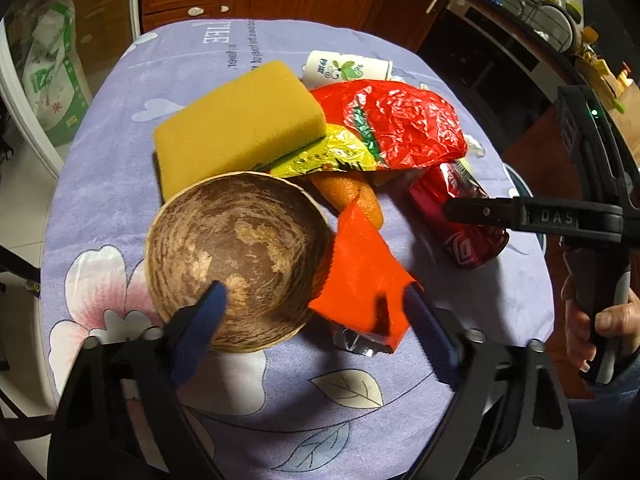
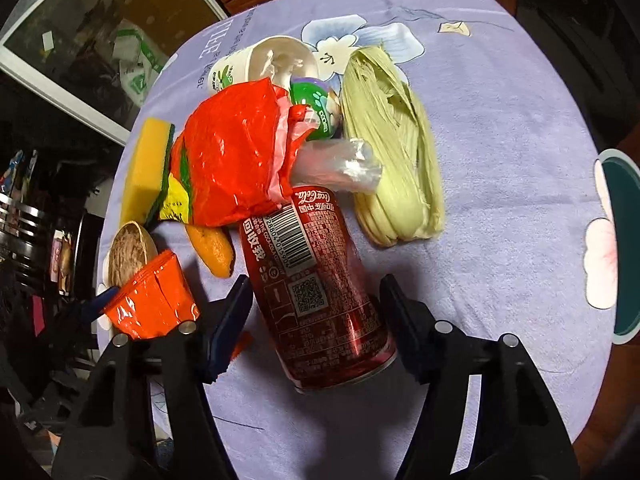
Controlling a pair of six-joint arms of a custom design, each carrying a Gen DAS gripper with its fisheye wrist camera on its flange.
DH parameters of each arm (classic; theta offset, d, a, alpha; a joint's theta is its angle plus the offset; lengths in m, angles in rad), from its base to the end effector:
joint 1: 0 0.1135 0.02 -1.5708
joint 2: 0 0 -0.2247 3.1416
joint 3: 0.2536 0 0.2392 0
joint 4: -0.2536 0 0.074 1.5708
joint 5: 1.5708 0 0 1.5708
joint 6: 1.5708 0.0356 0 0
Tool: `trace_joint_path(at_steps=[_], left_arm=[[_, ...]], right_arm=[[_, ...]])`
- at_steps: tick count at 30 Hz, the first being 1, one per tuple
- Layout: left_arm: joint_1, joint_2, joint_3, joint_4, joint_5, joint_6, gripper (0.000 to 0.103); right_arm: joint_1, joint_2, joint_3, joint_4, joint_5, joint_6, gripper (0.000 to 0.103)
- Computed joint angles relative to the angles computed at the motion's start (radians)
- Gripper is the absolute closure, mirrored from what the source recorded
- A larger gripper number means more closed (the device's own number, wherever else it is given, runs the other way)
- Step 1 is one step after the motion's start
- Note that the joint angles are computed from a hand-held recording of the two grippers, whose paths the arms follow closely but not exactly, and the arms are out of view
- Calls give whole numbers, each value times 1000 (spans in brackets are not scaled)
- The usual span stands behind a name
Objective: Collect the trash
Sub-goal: 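Grasp the red soda can with the right gripper while the left gripper grasps the orange wrapper, then carry the can and wrapper over the teal bin and open both grippers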
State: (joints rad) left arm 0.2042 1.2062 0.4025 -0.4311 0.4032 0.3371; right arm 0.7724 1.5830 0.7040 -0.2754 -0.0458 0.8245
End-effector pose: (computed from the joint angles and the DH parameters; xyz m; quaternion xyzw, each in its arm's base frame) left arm 0.1781 0.0226 0.0976 0.0976 0.9616 -0.1464 0.2106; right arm 0.1858 0.1833 0.0979 0.0208 0.9779 0.1636 0.1282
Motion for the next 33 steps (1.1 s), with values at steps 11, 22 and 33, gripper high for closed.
trace_joint_path(at_steps=[11,22,33], left_arm=[[-106,-32,-21,9,-34,-43,65],[-238,-304,-36,-109,-97,-111,96],[-477,-284,69,-103,-172,-257,97]], right_arm=[[-24,-137,-142,36,-57,38,41],[-48,-319,-271,54,-74,80,42],[-225,-731,-416,-142,-120,44,42]])
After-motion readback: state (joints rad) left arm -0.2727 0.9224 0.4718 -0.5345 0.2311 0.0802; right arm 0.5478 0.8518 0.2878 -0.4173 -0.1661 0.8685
